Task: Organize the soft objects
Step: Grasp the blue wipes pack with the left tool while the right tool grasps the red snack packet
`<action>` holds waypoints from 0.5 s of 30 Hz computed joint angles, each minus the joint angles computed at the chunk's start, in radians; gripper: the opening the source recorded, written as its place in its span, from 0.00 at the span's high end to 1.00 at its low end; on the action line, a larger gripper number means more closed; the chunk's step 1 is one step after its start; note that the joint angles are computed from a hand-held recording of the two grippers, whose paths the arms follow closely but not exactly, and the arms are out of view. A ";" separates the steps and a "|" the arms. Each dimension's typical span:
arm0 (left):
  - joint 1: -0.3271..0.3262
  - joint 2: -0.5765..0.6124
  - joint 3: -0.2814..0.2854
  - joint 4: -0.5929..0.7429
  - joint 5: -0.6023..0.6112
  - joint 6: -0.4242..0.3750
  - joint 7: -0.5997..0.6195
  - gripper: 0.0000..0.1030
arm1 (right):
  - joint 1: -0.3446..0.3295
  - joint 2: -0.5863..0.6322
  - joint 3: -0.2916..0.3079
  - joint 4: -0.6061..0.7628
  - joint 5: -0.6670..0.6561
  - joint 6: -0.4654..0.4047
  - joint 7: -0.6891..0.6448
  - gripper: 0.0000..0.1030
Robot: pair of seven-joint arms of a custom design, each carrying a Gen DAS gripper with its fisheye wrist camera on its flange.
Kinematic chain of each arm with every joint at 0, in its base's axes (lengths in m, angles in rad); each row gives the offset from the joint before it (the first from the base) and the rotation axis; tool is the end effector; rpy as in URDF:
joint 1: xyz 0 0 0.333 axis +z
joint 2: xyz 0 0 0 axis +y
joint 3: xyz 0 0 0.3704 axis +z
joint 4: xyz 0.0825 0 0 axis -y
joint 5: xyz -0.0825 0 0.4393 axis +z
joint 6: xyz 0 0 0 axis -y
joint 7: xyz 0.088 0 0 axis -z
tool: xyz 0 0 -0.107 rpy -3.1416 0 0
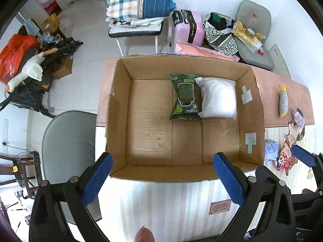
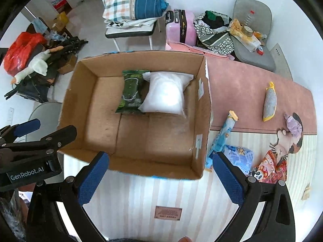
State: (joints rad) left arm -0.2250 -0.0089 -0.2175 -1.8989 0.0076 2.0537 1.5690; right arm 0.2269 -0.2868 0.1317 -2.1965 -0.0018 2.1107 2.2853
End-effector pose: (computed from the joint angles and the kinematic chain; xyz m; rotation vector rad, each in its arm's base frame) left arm 0.5662 -0.2683 0.5532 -1.6238 2.5700 -0.2033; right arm 0.4890 0.1890 0.5547 -1.6862 2.4280 -0.1288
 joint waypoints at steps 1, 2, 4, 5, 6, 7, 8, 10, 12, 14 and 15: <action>-0.001 -0.016 -0.001 -0.009 0.001 -0.002 -0.006 0.01 | 0.003 -0.011 -0.002 -0.008 0.010 0.004 -0.003 0.00; -0.003 -0.031 -0.002 -0.019 -0.002 0.011 -0.013 0.01 | 0.002 -0.028 -0.004 -0.019 0.016 0.011 -0.004 0.00; -0.010 -0.063 -0.006 -0.037 -0.009 0.043 -0.026 0.01 | -0.006 -0.075 -0.003 -0.061 0.013 0.052 0.007 0.00; -0.017 -0.074 -0.010 -0.040 -0.008 0.054 -0.032 0.01 | -0.014 -0.100 0.000 -0.082 0.005 0.067 0.015 0.00; -0.025 -0.081 -0.014 -0.041 -0.008 0.065 -0.034 0.01 | -0.024 -0.127 0.001 -0.103 0.001 0.080 0.022 0.00; -0.036 -0.089 -0.023 -0.043 -0.001 0.084 -0.042 0.01 | -0.034 -0.166 -0.006 -0.132 0.004 0.091 0.023 0.00; -0.045 -0.092 -0.028 -0.042 0.004 0.093 -0.045 0.01 | -0.047 -0.195 -0.010 -0.152 0.007 0.089 0.025 0.00; -0.074 -0.091 -0.046 -0.036 0.006 0.112 -0.045 0.01 | -0.081 -0.267 -0.030 -0.204 0.020 0.063 0.027 0.00; -0.112 -0.061 -0.074 -0.010 0.019 0.105 -0.044 0.01 | -0.115 -0.331 -0.051 -0.252 0.041 0.029 0.023 0.00; -0.150 -0.015 -0.100 0.023 0.036 0.087 -0.035 0.01 | -0.166 -0.417 -0.084 -0.327 0.062 -0.005 0.023 0.00; -0.171 0.015 -0.114 0.042 0.054 0.078 -0.029 0.01 | -0.194 -0.455 -0.095 -0.361 0.067 -0.021 0.022 0.00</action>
